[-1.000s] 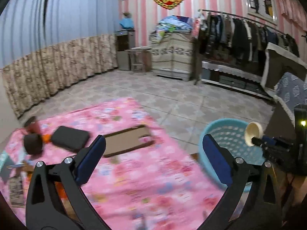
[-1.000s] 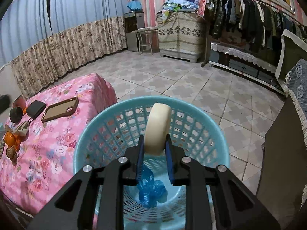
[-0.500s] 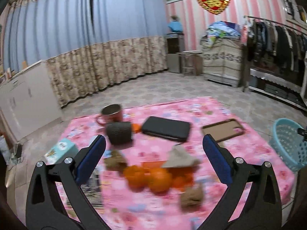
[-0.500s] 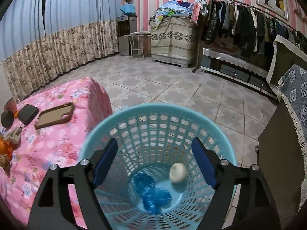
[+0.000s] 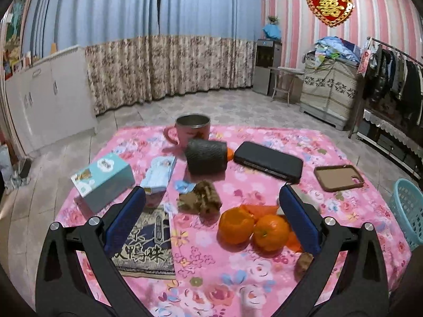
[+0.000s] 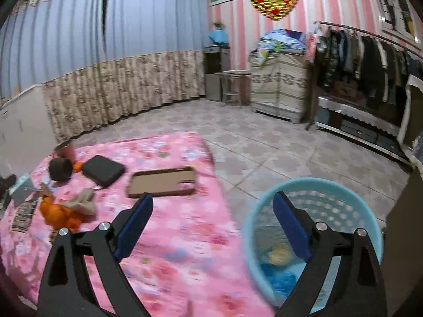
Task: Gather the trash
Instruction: 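Return both tools to the table toward the orange peels, then grasp an orange peel with the left tool while the right tool grasps the grey cloth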
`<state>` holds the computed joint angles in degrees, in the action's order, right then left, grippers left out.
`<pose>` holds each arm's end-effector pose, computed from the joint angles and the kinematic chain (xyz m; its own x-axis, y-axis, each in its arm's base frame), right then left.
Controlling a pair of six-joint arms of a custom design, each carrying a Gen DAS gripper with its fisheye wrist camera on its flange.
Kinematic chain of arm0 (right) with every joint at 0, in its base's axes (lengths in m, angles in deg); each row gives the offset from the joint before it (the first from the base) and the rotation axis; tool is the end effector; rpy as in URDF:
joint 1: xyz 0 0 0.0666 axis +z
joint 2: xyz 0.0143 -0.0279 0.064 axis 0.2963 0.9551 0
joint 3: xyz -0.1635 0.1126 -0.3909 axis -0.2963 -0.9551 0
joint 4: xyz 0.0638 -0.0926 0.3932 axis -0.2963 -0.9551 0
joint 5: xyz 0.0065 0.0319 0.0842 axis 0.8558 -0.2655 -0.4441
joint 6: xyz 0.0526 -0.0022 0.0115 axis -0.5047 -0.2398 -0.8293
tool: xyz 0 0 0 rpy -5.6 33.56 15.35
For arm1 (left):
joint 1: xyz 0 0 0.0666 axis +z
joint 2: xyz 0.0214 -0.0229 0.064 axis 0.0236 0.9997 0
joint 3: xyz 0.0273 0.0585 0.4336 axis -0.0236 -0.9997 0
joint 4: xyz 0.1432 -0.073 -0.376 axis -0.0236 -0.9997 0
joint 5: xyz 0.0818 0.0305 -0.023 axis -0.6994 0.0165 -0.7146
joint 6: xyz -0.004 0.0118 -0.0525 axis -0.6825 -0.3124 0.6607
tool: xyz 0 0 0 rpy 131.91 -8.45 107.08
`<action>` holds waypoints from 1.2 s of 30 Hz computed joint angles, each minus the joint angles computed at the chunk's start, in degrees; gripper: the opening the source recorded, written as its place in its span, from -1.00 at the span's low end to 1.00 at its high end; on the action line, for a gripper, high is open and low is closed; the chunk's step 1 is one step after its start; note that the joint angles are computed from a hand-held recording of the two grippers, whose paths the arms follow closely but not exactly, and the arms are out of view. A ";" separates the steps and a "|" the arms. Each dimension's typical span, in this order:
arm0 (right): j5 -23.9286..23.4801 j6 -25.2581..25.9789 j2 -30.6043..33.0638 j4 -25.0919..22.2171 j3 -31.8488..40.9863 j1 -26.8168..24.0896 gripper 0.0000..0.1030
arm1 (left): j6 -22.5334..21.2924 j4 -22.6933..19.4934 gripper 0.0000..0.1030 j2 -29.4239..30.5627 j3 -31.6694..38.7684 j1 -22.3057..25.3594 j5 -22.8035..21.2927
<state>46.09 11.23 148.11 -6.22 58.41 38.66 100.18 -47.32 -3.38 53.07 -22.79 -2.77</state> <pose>0.4336 0.1542 0.4192 -0.4783 0.1122 -0.8710 0.1366 0.9892 0.0524 0.4642 -0.1940 0.4159 -0.5335 -0.0532 -0.8441 -0.0548 0.9981 -0.0282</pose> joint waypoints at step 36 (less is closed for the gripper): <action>-0.92 5.14 13.95 -2.19 9.53 8.69 0.76 | -2.90 -9.65 -0.64 8.82 6.09 1.36 9.73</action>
